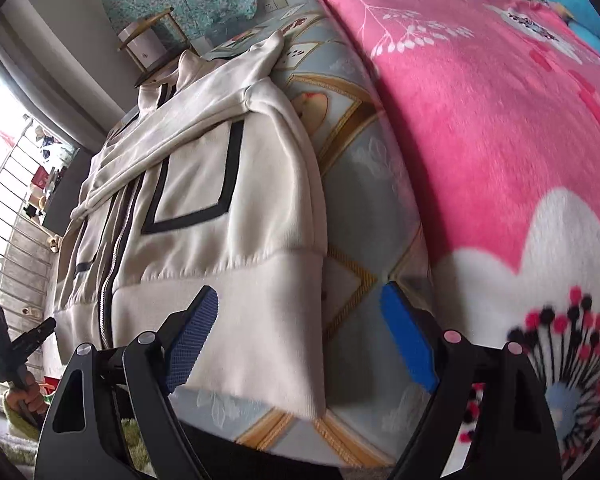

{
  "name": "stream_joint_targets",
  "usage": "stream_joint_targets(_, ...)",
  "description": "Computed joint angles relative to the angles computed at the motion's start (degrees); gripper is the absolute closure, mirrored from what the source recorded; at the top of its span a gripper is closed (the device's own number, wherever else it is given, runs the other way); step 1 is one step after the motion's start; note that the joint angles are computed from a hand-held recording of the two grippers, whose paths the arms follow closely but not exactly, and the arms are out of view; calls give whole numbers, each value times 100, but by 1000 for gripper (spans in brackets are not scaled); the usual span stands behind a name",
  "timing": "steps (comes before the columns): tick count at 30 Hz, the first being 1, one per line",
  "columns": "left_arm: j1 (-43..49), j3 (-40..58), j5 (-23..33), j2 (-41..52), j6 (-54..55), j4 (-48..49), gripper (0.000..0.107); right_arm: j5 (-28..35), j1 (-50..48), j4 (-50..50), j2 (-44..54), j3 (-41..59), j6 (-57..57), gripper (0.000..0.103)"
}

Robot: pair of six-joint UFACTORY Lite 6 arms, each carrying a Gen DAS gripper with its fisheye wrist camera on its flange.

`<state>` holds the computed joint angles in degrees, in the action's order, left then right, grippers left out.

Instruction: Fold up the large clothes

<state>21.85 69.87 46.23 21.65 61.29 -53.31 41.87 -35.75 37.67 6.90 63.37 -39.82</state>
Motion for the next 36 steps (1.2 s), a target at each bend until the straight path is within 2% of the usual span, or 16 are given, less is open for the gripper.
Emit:
stream_joint_targets(3,213,-135,313,8,300,-353,80,205,-114,177,-309,-317,-224,22)
stream_joint_targets(8,281,15,498,231,356,-517,88,-116,114,101,-276,-320,-102,33)
stream_joint_targets(9,292,49,526,266,379,-584,90,-121,114,169,-199,-254,-127,38)
stream_joint_targets(11,352,75,732,279,483,-732,90,83,99,339,49,-25,-143,47)
stream_joint_targets(14,411,-18,916,174,592,-748,90,211,150,248,-26,-133,-93,49)
stream_joint_targets(19,252,-22,548,194,-94,-46,90,236,87,179,-459,-633,-68,50)
stream_joint_targets(23,147,67,432,241,-303,208,90,70,63,331,-394,-724,-43,55)
stream_joint_targets(25,70,122,334,306,-462,334,90,-151,166,292,-353,-759,17,60)
stream_joint_targets(27,-23,44,165,224,-518,398,93,-405,346,11,-402,-776,268,77)
stream_joint_targets(28,-68,-86,19,67,-421,398,99,-558,465,-318,-475,-796,577,91)
stream_joint_targets(29,-99,-222,-107,-118,-289,384,101,-593,499,-462,-559,-815,715,96)
stream_joint_targets(31,-68,-360,-140,-450,-123,319,103,-487,420,-446,-846,-852,731,97)
stream_joint_targets(36,215,-168,479,-1057,-136,308,103,-64,321,-513,-1750,-798,918,98)
